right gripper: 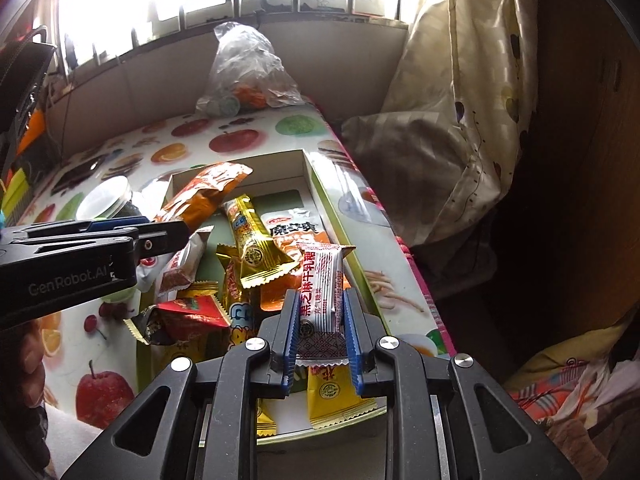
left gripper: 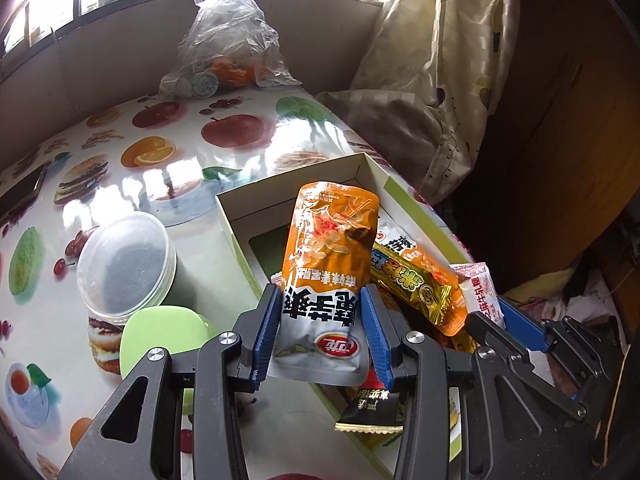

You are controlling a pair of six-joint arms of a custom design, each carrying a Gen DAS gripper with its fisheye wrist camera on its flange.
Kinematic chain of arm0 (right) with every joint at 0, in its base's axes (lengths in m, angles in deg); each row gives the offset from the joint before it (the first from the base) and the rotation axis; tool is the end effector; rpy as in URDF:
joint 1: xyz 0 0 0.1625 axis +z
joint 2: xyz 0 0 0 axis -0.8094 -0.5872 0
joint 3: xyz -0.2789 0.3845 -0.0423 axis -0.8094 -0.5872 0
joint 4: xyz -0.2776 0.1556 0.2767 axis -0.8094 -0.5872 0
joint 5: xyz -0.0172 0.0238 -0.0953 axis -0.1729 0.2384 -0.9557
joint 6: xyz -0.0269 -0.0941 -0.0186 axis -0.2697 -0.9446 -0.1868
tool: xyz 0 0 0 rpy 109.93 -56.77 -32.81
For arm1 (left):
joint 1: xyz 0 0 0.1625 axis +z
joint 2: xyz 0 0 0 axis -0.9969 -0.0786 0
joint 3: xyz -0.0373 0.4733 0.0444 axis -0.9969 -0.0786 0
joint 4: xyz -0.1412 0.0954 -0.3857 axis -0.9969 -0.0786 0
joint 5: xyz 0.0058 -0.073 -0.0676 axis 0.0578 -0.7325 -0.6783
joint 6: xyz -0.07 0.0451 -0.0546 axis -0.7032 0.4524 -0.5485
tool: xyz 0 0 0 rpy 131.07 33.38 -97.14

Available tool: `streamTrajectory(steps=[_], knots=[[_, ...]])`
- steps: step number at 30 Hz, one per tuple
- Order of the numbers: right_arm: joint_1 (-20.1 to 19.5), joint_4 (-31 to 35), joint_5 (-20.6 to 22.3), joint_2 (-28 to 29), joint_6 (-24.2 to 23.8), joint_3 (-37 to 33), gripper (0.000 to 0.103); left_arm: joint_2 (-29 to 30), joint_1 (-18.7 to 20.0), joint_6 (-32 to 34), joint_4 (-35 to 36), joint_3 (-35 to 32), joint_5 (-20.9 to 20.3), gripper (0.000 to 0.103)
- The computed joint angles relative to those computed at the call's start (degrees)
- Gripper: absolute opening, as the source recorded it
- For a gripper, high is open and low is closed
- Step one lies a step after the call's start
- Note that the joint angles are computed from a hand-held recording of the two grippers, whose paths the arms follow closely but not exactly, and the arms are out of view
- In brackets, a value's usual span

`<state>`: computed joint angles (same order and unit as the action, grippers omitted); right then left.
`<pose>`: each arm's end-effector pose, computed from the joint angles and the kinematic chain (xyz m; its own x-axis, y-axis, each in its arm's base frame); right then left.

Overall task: Organize snacks
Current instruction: 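Lift and carry both held snacks over the green box, then open both tools to drop the snacks into the green box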

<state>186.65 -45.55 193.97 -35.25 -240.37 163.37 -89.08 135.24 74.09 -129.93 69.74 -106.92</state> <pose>0.2882 -0.2494 -0.0763 -0.6803 0.1184 0.7233 -0.4910 0.6590 -0.5698 -0.0567 -0.3533 0.2467 -0.7520 0.4317 -0.4981 0.5955 0.7689 -0.2327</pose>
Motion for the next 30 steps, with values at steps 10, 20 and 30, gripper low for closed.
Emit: streamTrajectory(steps=[10,20,30], knots=[[-1.71,-5.15,-2.37,-1.48,-3.23,2.56,0.02,3.39,-0.91,0.46,-3.05,0.38,1.74,0.044],[-1.89,-6.14,-2.99,-1.72,-3.3,3.12,0.027,4.0,-1.65,-0.33,-2.69,0.45,2.41,0.045],[-1.07,-6.53,-2.81,-1.7,-2.17,3.3,0.04,1.68,-2.66,-0.1,-1.79,0.99,2.55,0.045]])
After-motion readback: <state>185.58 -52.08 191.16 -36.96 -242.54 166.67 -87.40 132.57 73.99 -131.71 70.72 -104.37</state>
